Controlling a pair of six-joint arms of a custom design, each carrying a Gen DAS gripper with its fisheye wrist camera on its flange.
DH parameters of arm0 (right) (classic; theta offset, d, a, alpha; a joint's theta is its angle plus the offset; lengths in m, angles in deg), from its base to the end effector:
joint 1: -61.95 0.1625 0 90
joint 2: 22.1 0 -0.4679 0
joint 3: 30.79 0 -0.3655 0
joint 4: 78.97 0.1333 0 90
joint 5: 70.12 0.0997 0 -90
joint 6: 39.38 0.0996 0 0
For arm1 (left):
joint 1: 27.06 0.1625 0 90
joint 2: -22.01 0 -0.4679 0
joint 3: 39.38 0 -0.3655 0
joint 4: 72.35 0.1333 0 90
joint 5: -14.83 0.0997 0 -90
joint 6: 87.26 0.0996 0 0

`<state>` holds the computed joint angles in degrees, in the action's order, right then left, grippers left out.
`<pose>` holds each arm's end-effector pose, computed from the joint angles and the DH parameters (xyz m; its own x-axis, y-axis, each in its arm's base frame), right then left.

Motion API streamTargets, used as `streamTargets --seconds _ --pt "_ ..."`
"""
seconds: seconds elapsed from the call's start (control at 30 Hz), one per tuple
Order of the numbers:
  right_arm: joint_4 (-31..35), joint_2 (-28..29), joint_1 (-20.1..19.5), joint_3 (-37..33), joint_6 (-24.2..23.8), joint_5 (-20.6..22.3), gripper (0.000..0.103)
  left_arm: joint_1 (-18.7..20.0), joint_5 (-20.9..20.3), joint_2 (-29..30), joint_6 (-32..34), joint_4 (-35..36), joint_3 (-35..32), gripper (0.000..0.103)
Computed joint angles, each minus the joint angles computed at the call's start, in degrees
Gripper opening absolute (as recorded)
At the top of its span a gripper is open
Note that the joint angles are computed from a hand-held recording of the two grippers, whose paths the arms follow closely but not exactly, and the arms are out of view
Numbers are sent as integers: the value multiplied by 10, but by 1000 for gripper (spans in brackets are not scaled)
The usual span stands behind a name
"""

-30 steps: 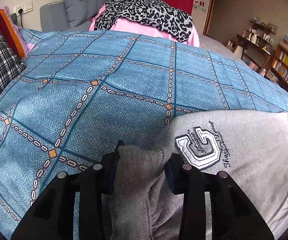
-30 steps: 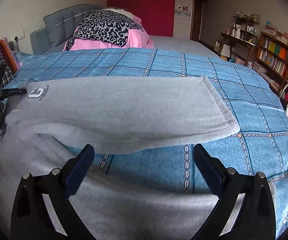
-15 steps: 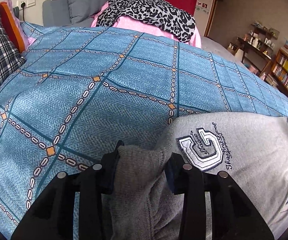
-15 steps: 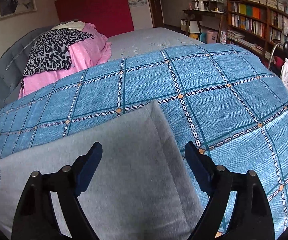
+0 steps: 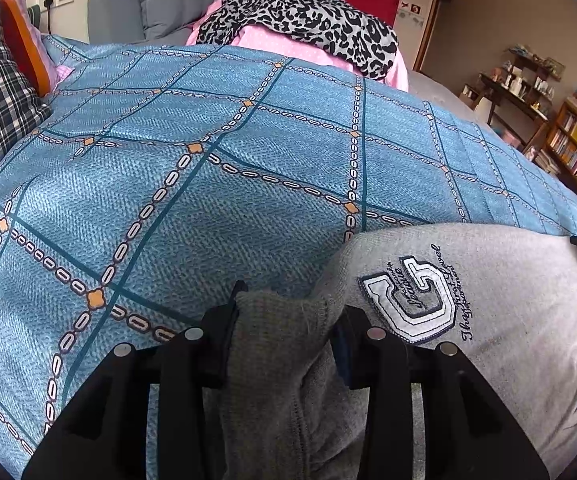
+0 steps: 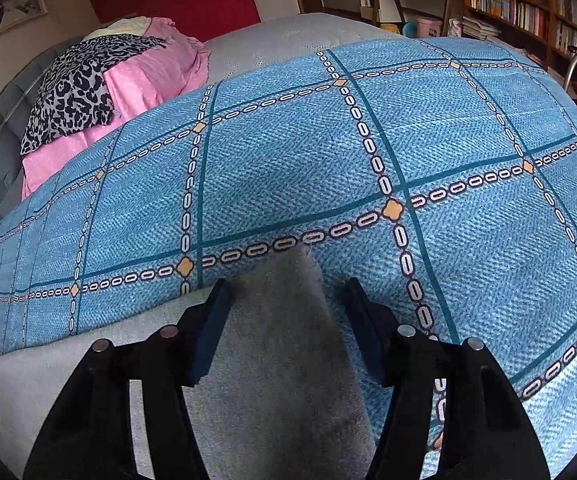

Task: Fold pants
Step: 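Grasp the waistband with the right gripper while the left gripper holds its corner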

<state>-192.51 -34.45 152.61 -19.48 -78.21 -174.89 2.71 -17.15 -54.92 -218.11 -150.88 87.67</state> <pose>0.1189 -0.9519 0.2231 -0.7476 -0.4962 0.4414 -0.6152 0.7679 -0.1787 -0.1880 -0.3585 0.2250 -0.5640 -0.7217 -0.4014 0.0208 0.4734 -0.8806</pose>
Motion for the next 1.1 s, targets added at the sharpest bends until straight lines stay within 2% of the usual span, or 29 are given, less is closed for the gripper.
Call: streamTargets --seconds 0.07,0.17,0.2,0.43,0.7,0.83,1.1 --pt "-36 -15 0 42 -13 -3 35 1 0 1 0 2 -1 39" --pt "-53 -31 2 73 -26 -4 15 1 1 1 0 2 -1 39" --pt "-68 -42 2 94 -29 0 12 1 1 1 0 2 -1 39" --pt "-174 -144 1 250 -37 64 11 -5 6 0 -14 11 0 38" --pt "-232 -255 4 380 -40 115 11 -32 9 2 -70 75 -21 38" --pt "-253 -317 0 445 -45 146 10 -66 7 12 -107 136 -46 37" --pt "-284 -446 -35 576 -39 227 10 -178 -33 38 -179 239 -77 36"
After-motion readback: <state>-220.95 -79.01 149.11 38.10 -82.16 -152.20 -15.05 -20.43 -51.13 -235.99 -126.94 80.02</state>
